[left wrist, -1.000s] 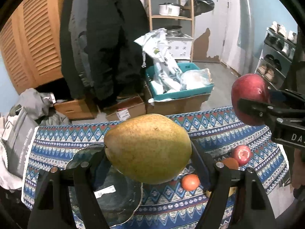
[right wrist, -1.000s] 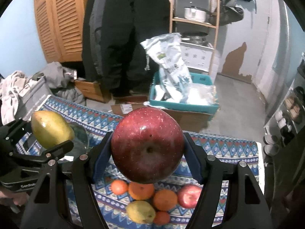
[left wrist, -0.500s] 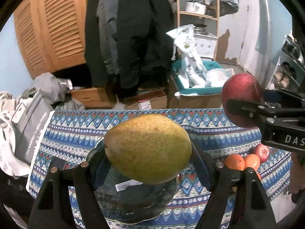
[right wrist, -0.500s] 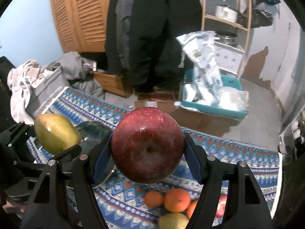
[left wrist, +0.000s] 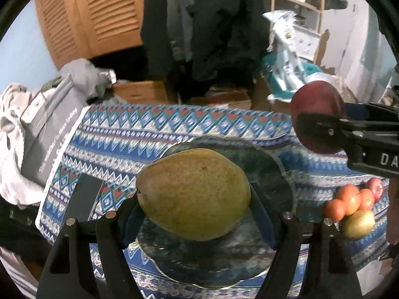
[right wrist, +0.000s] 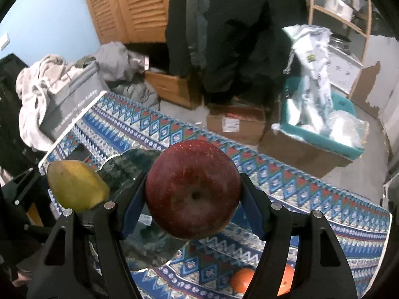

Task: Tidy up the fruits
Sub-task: 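Carry the pear with the left tool while the right tool carries the apple toward the glass plate, then lower the pear onto the glass plate and open the left tool while the right tool releases the apple there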

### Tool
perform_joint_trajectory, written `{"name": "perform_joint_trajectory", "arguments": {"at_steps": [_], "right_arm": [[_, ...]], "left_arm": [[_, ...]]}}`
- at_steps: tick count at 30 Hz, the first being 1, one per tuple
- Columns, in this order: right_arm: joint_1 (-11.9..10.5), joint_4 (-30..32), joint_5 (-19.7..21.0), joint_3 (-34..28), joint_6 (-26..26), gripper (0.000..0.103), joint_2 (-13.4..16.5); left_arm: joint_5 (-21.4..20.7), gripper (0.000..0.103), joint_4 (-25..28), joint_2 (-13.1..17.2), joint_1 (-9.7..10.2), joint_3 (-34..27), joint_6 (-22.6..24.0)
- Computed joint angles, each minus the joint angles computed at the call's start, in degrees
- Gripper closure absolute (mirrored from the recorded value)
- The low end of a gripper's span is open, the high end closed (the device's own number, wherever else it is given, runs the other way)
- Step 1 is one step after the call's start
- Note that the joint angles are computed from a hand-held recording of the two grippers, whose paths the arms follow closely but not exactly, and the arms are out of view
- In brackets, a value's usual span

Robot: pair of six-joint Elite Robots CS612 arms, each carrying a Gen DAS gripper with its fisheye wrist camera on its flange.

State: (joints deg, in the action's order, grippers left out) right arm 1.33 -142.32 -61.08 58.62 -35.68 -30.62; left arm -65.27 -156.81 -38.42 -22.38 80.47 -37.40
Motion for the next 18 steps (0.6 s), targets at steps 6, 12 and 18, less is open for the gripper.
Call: {"name": "perform_joint_trajectory", "arguments": {"at_steps": [6, 12, 18], "right_arm": [[1.3, 4.3, -1.3, -2.0, -1.8, 0.032, 1.7], [2.1, 7.8, -2.6, -4.2, -1.8, 0.032, 3.3], [2.8, 10.8, -5.2, -5.3, -3.5, 0.032, 4.2]], "left_arm": [[-2.0, 0.025, 1.9, 0.6, 1.34, 0.4, -2.7], [-4.4, 0.025, 3.8, 1.7, 2.11, 0.2, -3.0], [-7.7, 0.024, 5.0, 2.0, 2.89, 0.4, -5.5]]}}
